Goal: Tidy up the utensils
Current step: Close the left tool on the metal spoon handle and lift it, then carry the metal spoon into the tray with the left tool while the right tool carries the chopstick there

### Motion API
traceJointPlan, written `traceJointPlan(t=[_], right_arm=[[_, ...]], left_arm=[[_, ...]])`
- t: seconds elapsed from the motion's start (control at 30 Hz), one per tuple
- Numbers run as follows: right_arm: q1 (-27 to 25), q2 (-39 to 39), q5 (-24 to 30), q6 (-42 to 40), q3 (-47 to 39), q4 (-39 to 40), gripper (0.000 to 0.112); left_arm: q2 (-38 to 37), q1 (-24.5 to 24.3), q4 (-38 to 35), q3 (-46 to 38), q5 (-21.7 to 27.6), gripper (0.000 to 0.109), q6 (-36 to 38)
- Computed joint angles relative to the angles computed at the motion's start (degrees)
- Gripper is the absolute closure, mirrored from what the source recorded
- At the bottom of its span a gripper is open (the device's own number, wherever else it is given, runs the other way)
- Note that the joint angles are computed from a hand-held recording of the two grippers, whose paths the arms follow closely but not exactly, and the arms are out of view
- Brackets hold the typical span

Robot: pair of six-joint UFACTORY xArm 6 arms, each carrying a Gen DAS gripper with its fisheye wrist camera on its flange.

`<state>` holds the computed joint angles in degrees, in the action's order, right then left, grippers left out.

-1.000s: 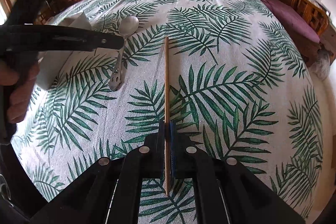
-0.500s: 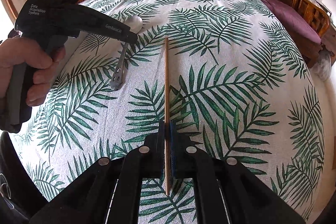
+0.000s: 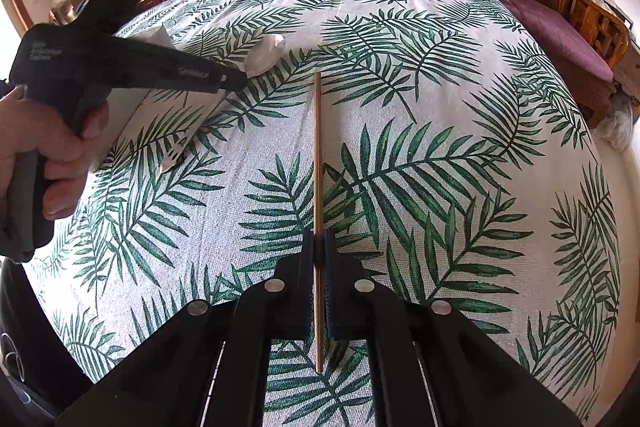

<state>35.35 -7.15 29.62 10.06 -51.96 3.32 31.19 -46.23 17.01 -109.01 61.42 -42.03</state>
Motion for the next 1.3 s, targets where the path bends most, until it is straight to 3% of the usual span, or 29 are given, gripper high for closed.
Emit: traceJointPlan(t=[0.47,0.9,1.3], right_arm=[[0.6,-2.4,-0.7,3.4,-0.9,-3.4,0.107],[3.8,-2.2,0.0,5.9,-4.2,-7.8,0.107],[8.2,3.5,1.9,7.5,-13.6,-9.1,0.107]], left_arm=[[-12.6,-1.0,3.3,13.0,-6.4,0.104,-4.0],[-23.2,-1.8,7.5,21.0,-9.4,0.104,-7.8],[-36.4,2.2,10.8,34.1,-10.7,0.104,-11.1]])
